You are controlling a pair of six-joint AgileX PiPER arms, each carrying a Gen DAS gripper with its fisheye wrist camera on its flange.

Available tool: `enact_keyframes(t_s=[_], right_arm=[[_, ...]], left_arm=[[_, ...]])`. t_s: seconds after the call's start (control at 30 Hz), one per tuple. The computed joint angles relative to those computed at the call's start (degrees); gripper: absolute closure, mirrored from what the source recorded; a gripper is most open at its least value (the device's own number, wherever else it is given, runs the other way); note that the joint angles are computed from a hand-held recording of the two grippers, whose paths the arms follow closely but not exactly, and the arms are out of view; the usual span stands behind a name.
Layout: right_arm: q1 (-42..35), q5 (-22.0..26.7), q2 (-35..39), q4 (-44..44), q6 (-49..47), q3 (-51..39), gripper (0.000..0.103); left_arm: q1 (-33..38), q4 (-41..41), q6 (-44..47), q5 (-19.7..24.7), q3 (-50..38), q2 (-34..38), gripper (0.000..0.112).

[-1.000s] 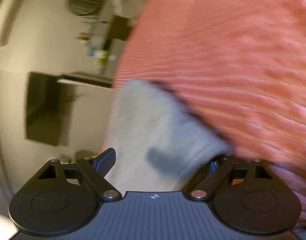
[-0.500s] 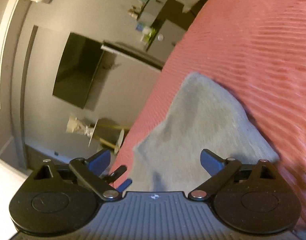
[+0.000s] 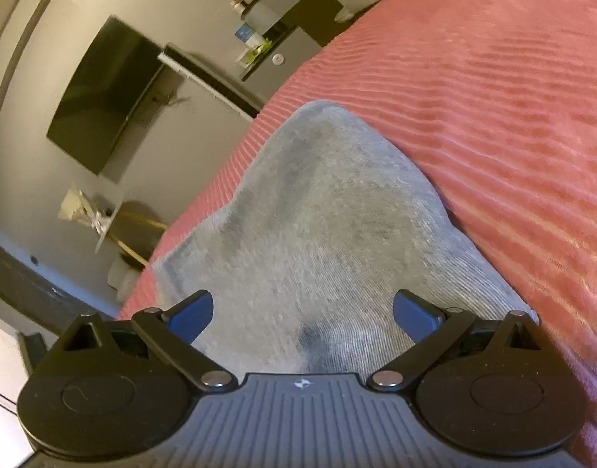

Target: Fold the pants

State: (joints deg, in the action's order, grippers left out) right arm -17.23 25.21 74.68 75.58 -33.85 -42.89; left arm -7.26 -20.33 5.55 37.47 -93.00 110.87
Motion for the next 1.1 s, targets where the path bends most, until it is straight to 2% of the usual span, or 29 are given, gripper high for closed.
enact_keyframes(t_s=[0.07,0.13,0.2,0.33,0.43,0.6,0.63,0.77,0.87,0.9,0.97,1.07,1.1], right_arm=[[0.23,0.02,-0.33,-3.52,2.15,-0.38,0.004],[0.44,0.31,-0.22,-6.91,4.9,-1.34,0.004],[-0.01,0.71,0.02,-6.68,4.2,-1.41,0.004],[-1.85,2.24,-0.51,-3.04,0.68,-0.07,0.004],[-1.91,2.31,-0.55,-1.93,-0.22,0.29,0.004],[-0.12,0.28,-0.5,-4.43,1.94,-0.19,0.004],[0.03,-0.04,-0.67,-4.28,1.8,0.03,0.004],[-0.08,-0.47,-1.21,-1.36,-0.24,1.15,0.004],[-0.04,-0.87,-1.43,1.47,-2.12,1.96,0.004],[0.24,-1.27,-1.36,1.83,-2.26,1.99,0.004],[0.72,-1.94,-1.25,1.41,-1.85,1.82,0.004],[1.84,-3.39,-1.37,-0.17,-0.37,1.65,0.004],[2.2,-3.83,-1.43,-0.64,0.14,1.63,0.004]], left_arm=[[-0.18,8.54,-8.82,-2.72,2.44,-2.59,0.057],[1.79,8.45,-11.17,-3.25,5.62,-6.21,0.041],[5.42,0.95,-7.11,-1.55,7.07,-8.71,0.028],[15.52,-15.22,3.28,3.15,9.17,-12.0,0.016],[24.58,-25.69,12.42,6.65,11.58,-12.46,0.015],[35.73,-35.19,18.11,11.99,9.63,-5.52,0.015],[36.83,-34.99,16.98,13.3,8.44,-3.92,0.015],[38.39,-34.99,17.56,14.62,7.58,-0.17,0.016],[39.88,-42.21,23.78,16.92,6.71,3.5,0.016],[40.0,-44.01,24.43,17.79,5.94,4.61,0.02],[40.14,-45.98,25.48,19.13,3.18,6.95,0.022],[38.38,-41.24,22.74,17.91,-1.67,9.71,0.022],[38.49,-41.91,23.7,18.15,-2.17,10.51,0.022]])
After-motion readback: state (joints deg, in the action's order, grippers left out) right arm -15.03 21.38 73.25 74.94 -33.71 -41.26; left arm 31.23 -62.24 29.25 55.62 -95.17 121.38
